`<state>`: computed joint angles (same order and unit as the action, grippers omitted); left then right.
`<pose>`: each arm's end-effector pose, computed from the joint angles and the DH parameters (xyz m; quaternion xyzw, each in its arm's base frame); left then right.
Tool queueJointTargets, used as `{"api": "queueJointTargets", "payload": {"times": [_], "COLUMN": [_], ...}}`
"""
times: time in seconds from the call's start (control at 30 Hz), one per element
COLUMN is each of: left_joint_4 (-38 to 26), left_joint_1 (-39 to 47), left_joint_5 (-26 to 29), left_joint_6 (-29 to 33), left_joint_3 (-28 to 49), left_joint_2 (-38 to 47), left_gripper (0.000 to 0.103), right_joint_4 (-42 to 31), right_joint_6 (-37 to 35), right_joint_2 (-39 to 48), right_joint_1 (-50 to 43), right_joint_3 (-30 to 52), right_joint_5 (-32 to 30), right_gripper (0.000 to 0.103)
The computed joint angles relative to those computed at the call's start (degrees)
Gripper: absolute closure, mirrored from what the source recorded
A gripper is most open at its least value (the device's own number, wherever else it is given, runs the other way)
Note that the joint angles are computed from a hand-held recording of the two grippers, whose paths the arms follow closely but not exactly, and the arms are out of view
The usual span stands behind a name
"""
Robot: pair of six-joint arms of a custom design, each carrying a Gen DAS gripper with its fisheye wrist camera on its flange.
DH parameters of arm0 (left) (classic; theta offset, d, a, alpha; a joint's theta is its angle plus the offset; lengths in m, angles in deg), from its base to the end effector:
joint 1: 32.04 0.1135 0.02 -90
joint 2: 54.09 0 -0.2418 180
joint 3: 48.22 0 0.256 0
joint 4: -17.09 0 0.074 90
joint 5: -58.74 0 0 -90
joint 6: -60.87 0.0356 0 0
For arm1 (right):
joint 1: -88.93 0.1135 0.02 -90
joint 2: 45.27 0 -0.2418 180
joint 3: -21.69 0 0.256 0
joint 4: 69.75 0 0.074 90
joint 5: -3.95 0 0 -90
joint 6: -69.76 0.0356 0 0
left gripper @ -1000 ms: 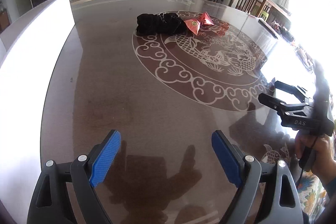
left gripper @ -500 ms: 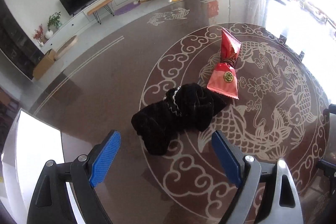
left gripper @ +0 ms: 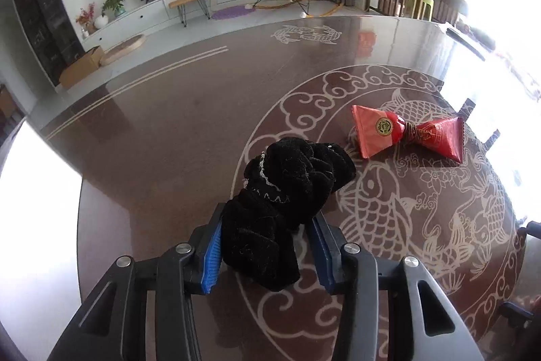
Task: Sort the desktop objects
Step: 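Return both tools to the table and grasp the black fuzzy bundle with the left tool, then hold the black bundle in the left tool while moving the right tool toward the red packet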
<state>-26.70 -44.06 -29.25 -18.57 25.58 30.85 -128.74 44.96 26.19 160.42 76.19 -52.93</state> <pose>0.3057 -0.0664 0.2152 0.1918 0.9339 -0.0206 0.3010 0.0861 0.1960 0.1674 -0.0174 0.9518 0.0046 0.3062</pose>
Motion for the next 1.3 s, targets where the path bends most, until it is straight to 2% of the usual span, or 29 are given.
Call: {"api": "queueJointTargets", "payload": {"times": [0.1,0.23,0.27,0.33,0.37,0.43,0.53,0.57,1.3], "left_joint_4": [-1.25,-8.09,-9.59,-10.52,-10.00,-9.31,-8.66,-8.74,-9.21], "left_joint_1": [2.21,4.63,4.24,1.72,0.03,-2.19,-0.48,0.63,0.15], "left_joint_5": [-0.40,1.70,0.71,-3.44,-5.68,-8.40,-5.73,-4.15,-4.30], "left_joint_6": [-7.47,-10.72,-10.86,-11.48,-11.87,-12.21,-10.65,-10.16,-10.98], "left_joint_3": [-10.68,-23.48,-25.73,-29.02,-30.18,-31.07,-30.16,-29.74,-29.41], "left_joint_2": [-12.30,-32.89,-36.99,-41.72,-42.39,-43.18,-40.72,-39.64,-39.46], "left_gripper": [0.057,0.053,0.047,0.029,0.017,0.014,0.007,0.000,0.000], "right_joint_4": [0.02,0.11,0.11,0.04,0.10,0.04,0.15,0.01,-0.41], "right_joint_6": [0.03,0.00,0.00,0.06,0.05,0.08,0.05,0.10,0.56], "right_joint_2": [0.01,0.08,0.08,-0.01,0.05,-0.01,0.10,-0.02,0.09], "right_joint_1": [0.01,-0.02,-0.02,0.01,-0.01,0.02,-0.02,0.01,0.32], "right_joint_3": [-0.02,-0.04,-0.04,-0.08,-0.08,-0.10,-0.08,-0.09,-0.16], "right_joint_5": [0.00,0.01,0.01,0.02,0.02,0.03,0.05,0.05,0.23], "right_gripper": [0.000,0.000,0.000,0.000,0.000,0.000,0.000,0.000,0.000]}}
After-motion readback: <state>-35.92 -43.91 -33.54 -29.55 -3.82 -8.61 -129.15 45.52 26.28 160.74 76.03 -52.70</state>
